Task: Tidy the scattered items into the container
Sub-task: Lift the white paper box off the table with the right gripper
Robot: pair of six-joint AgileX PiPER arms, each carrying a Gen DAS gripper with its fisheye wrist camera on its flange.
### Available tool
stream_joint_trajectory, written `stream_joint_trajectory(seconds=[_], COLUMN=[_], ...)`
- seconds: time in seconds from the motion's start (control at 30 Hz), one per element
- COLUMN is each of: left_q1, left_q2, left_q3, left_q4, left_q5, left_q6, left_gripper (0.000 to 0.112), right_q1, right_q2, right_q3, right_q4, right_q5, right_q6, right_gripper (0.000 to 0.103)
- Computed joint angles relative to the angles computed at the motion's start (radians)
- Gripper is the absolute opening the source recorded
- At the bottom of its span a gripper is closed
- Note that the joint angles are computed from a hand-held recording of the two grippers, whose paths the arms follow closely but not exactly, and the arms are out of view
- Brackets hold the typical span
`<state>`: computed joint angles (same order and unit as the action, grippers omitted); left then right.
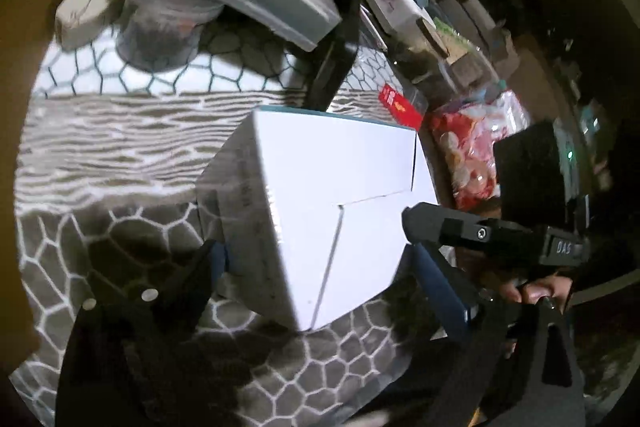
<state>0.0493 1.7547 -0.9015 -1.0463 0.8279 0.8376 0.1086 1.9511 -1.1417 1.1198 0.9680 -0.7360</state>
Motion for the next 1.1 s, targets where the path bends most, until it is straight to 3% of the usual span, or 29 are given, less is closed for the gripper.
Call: stream_joint_trajectory(seconds=[0.27,0.43,0.5,0.67,0.8,0.9,1.03,1.1], left_q1=[-0.038,-0.141,-0.16,-0.126,-0.151,-0.163,-0.155,-0.158], left_q2=[-0.066,-0.083,-0.066,-0.002,0.0,-0.001,-0.02,-0.039], left_q3=[0.03,-0.01,-0.025,-0.061,-0.062,-0.052,-0.027,-0.015], left_q4=[0.027,0.26,0.304,0.27,0.295,0.297,0.275,0.284], left_q5=[-0.059,-0.075,-0.079,-0.037,-0.071,-0.098,-0.118,-0.138], left_q6=[-0.008,-0.139,-0.214,-0.278,-0.323,-0.33,-0.294,-0.299], left_gripper=[0.09,0.09,0.09,0.091,0.091,0.091,0.09,0.086], right_q1=[0.036,-0.006,-0.034,0.034,0.073,0.093,0.104,0.107], right_q2=[-0.061,-0.024,0.035,0.142,0.208,0.209,0.158,0.112], right_q3=[0.033,-0.002,-0.057,-0.272,-0.39,-0.424,-0.358,-0.303], right_q4=[-0.018,0.004,0.018,-0.168,-0.219,-0.267,-0.262,-0.252], right_q5=[-0.078,-0.022,0.054,0.09,0.128,0.137,0.073,0.023], right_q6=[-0.005,0.016,0.048,0.206,0.267,0.297,0.271,0.239], right_gripper=[0.058,0.054,0.064,0.084,0.089,0.086,0.083,0.075])
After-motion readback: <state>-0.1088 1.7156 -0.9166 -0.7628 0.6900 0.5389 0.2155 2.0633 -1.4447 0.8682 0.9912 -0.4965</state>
